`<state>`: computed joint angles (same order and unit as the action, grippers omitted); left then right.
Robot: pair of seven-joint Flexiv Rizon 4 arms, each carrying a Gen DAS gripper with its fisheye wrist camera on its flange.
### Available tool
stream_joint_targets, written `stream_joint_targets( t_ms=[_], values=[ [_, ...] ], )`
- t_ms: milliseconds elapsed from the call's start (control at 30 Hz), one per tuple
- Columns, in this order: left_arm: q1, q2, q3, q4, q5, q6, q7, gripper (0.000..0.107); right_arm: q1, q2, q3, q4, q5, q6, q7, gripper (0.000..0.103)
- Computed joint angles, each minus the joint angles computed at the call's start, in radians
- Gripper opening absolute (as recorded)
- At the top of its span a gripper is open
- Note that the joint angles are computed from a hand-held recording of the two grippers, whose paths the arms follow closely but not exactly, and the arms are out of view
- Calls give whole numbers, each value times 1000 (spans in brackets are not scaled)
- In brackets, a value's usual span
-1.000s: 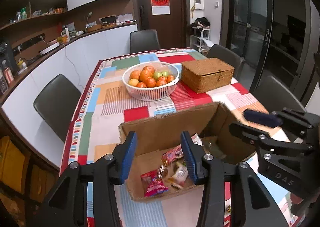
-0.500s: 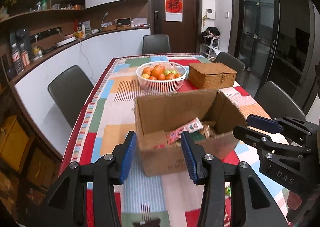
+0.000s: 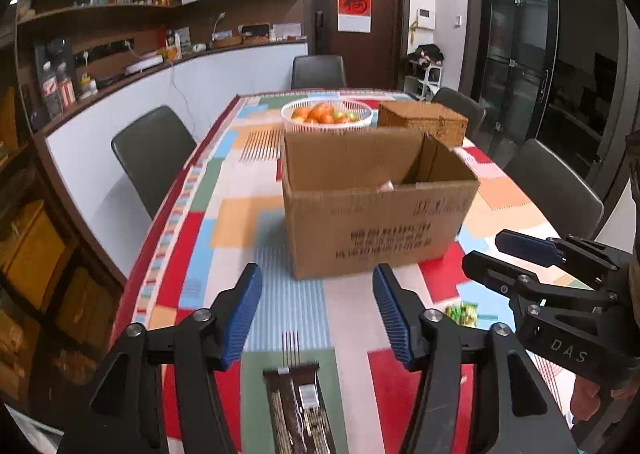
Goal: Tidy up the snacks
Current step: 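Grasp the dark brown chocolate bar with the left gripper while the right grasps the red wrapped candy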
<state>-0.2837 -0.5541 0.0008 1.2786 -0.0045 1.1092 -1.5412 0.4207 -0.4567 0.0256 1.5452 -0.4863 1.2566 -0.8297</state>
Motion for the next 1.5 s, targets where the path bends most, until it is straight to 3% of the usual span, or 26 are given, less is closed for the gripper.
stream_joint_targets(
  t_ms=[267, 667, 1067, 1500],
  values=[
    [-14, 45, 30, 110, 49, -5, -54, 60, 23, 34, -14, 103, -25, -25, 81, 47],
    [-10, 36, 31, 165, 90, -83, -75, 63, 3, 32, 39, 170, 28, -80, 112, 47],
    [21, -15, -3, 157, 33, -182, -53, 63, 5, -16, 57, 150, 76, -167, 85, 47],
    [16, -56, 9, 132, 22, -191, -60, 57, 19, -55, 46, 117, 60, -229, 67, 47]
  ],
)
